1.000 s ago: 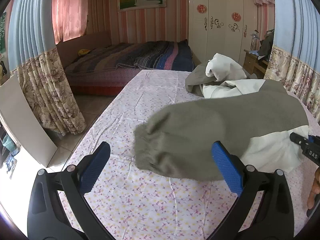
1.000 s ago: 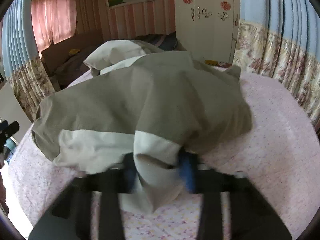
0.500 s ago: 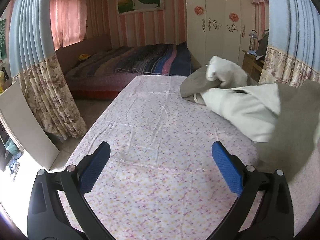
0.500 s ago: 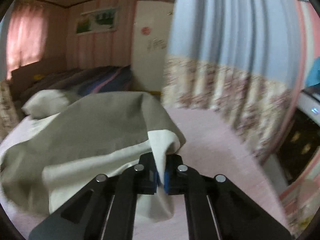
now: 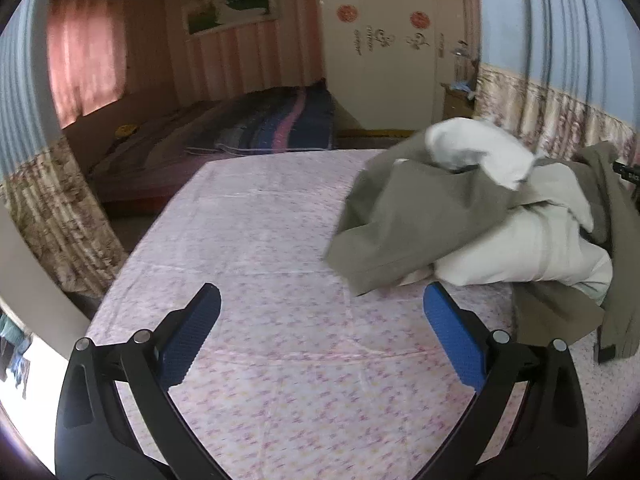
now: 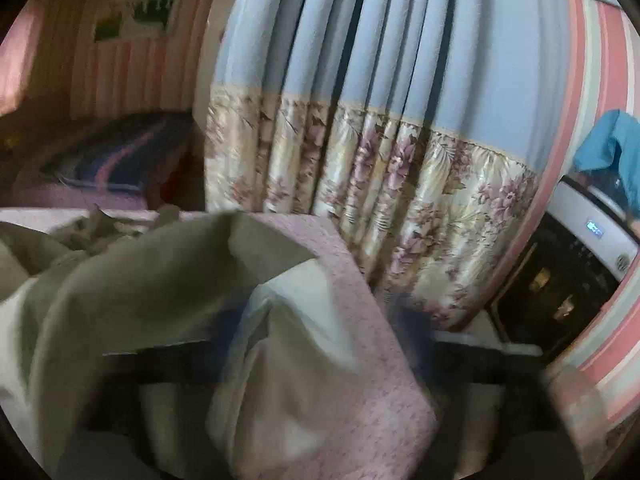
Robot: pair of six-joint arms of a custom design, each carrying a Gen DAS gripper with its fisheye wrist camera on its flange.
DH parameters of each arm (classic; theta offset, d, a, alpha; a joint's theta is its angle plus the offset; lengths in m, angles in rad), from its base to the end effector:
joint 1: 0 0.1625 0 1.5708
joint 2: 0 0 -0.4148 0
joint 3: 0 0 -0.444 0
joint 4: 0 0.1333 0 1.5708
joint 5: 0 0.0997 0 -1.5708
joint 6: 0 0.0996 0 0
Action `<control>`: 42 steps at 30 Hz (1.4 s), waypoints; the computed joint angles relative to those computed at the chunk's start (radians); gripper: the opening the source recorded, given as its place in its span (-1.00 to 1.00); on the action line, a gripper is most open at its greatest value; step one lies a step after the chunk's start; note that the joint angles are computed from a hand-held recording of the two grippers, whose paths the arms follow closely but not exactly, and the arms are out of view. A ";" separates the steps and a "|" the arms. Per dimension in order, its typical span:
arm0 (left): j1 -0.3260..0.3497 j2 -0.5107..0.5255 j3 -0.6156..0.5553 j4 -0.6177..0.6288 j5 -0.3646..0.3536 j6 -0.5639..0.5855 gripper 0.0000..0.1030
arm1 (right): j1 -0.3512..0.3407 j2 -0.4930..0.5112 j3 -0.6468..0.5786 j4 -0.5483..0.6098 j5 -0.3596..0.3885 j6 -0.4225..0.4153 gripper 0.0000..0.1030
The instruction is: Fold large clothes
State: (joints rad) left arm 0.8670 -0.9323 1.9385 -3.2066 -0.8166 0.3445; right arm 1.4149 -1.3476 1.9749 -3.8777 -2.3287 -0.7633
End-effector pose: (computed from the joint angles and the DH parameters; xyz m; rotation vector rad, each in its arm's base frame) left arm -0.2399 -0.5940 0.1205 0.9156 2.1907 -0.9211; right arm -0.0155 -0.5162 0.4134 -0.1848 -1.6108 1.2193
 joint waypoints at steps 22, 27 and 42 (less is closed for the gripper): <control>0.026 0.244 -0.245 0.026 -0.132 0.175 0.88 | 0.164 -0.017 0.320 -0.049 0.163 0.157 0.93; 0.055 0.229 -0.283 0.150 -0.206 0.084 -0.17 | 0.172 0.054 0.295 -0.031 0.180 0.177 0.93; 0.018 0.020 -0.133 0.096 -0.249 0.031 -0.91 | 0.132 0.113 0.244 -0.011 0.131 0.225 0.93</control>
